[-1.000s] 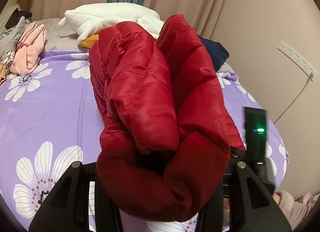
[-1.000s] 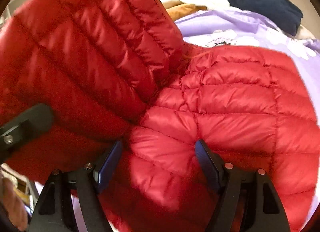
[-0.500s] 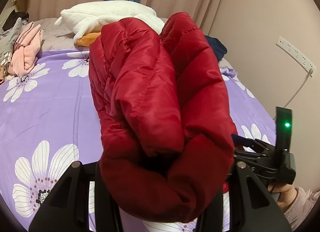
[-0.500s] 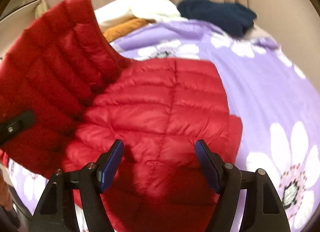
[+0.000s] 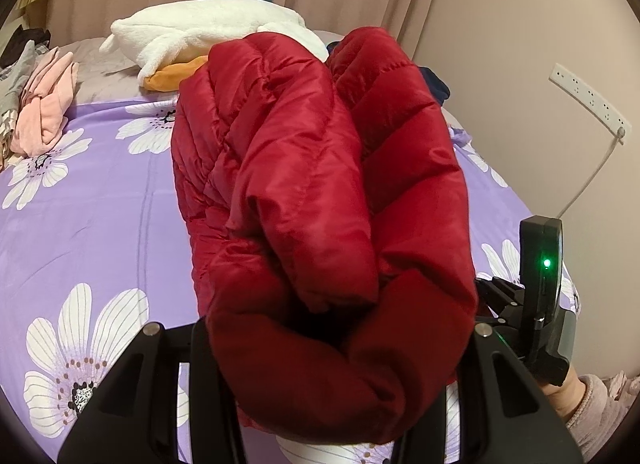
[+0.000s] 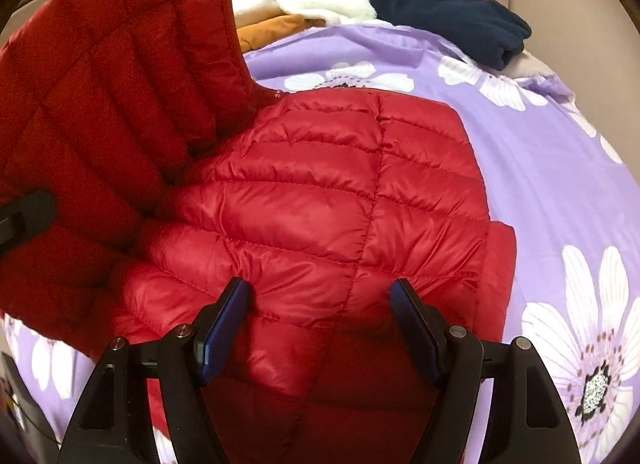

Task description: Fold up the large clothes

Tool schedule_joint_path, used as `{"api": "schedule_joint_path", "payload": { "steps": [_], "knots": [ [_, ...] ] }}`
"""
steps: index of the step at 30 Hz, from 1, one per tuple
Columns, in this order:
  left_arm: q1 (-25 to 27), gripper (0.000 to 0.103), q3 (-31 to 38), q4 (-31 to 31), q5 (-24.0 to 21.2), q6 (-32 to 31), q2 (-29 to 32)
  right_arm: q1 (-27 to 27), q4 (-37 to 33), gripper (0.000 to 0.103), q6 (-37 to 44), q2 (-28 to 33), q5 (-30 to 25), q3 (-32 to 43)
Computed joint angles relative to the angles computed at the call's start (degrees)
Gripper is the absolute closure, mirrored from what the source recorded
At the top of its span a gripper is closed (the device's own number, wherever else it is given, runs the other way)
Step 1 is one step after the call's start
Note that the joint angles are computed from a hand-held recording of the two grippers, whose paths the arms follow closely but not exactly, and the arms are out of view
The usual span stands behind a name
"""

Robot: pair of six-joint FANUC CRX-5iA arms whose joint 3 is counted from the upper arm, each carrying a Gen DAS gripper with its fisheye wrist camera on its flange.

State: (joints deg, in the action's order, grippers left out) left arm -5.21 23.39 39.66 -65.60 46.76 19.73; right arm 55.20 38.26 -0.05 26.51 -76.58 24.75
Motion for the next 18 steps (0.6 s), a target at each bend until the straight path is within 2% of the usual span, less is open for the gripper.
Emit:
{"api": "schedule_joint_path", "payload": {
  "steps": [11, 18],
  "knots": [
    [-1.8, 0.060, 0.2, -2.0, 0.0, -0.9, 0.3, -0.2, 0.4, 0.027, -0.4, -1.1, 2.2, -2.2],
    [-2.4, 0.060, 0.5, -2.4, -0.4, -1.4, 1.0, 1.1, 1.8, 0.027, -0.8, -2.8, 0.2, -3.5]
  ]
}}
